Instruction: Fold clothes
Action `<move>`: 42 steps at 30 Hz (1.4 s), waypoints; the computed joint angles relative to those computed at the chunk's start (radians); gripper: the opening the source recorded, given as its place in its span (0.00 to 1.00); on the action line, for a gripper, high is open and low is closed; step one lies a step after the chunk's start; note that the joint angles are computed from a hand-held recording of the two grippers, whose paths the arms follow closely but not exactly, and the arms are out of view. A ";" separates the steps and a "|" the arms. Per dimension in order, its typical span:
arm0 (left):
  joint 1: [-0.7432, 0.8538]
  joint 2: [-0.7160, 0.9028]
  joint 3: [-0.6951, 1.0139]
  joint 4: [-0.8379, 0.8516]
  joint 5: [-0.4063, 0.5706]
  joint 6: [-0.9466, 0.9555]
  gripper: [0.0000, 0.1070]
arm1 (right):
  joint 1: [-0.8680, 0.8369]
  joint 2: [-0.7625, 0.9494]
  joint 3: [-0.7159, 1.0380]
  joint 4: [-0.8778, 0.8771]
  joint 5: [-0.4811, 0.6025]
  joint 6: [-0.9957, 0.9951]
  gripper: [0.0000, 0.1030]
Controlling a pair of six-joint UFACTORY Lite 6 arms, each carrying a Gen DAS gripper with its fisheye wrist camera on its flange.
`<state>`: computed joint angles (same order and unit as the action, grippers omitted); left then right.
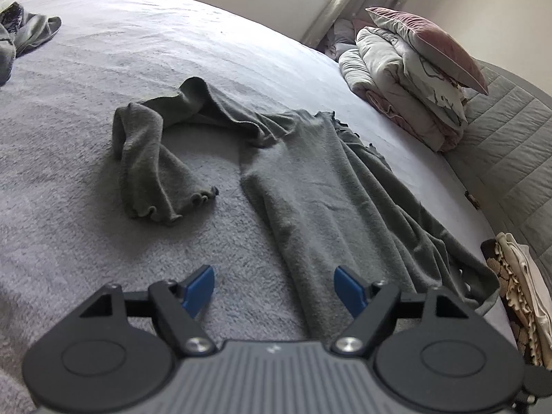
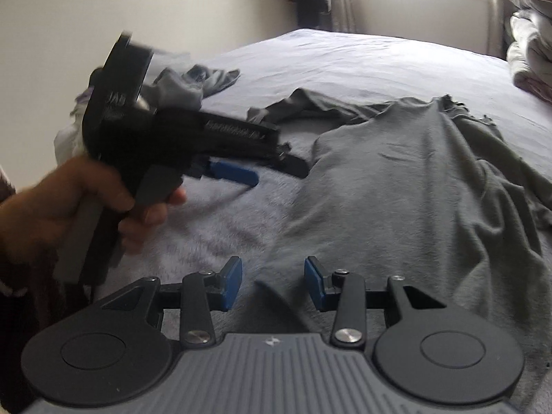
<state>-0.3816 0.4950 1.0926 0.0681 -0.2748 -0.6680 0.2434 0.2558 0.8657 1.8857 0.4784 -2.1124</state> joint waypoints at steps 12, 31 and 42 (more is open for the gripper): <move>0.004 -0.002 0.000 0.079 -0.013 -0.072 0.73 | 0.059 0.046 -0.007 0.356 -0.095 -0.361 0.08; -0.018 0.099 0.132 0.315 -0.008 -0.352 0.58 | -0.286 0.145 0.144 0.152 -0.053 0.191 0.09; -0.016 0.221 0.254 0.645 -0.202 -0.828 0.43 | -0.274 0.047 0.049 0.347 -0.023 -0.126 0.18</move>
